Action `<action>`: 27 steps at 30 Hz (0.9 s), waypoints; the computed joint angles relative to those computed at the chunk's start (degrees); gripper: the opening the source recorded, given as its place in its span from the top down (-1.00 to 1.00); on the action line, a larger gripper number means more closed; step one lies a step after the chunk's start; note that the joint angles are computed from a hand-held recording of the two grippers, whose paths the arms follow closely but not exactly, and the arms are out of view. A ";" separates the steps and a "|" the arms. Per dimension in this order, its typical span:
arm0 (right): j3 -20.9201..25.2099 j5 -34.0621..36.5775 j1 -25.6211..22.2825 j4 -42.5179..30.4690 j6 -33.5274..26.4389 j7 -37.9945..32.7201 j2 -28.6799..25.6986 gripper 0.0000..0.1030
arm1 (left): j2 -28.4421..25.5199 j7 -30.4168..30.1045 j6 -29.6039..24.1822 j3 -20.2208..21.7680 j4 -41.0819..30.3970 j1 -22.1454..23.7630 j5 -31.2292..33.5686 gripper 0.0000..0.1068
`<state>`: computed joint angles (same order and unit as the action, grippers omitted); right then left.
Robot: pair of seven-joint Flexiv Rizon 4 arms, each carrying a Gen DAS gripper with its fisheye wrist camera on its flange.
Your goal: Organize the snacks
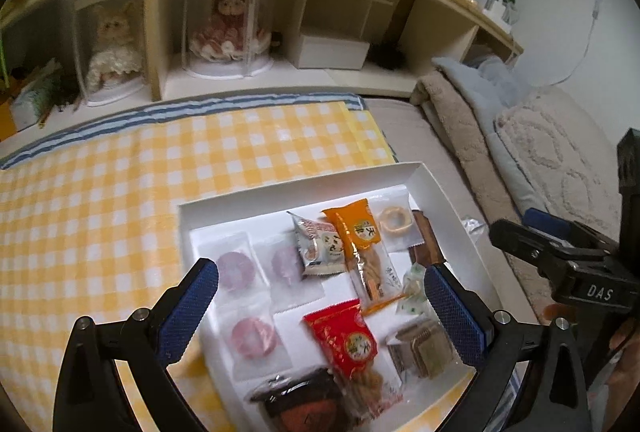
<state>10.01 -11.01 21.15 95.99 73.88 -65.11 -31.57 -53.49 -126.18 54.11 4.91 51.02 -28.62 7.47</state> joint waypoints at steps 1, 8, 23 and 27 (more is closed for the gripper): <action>-0.83 -0.75 0.70 0.96 0.22 0.51 0.90 -1.00 | 0.92 -0.49 -0.01 0.36 0.89 -0.26 0.26 -0.93; -2.28 -3.59 2.65 8.29 3.05 4.19 8.03 -1.00 | 10.36 -6.02 1.63 2.80 10.94 -3.75 5.18 -0.93; -4.57 -21.03 5.44 24.48 9.65 20.56 23.29 -1.00 | 30.94 -23.02 -2.91 3.83 27.97 -13.42 27.75 -0.93; -4.54 -30.52 4.41 27.83 11.01 28.25 26.34 -1.00 | 35.31 -27.09 -5.82 2.22 31.70 -15.11 32.92 -0.93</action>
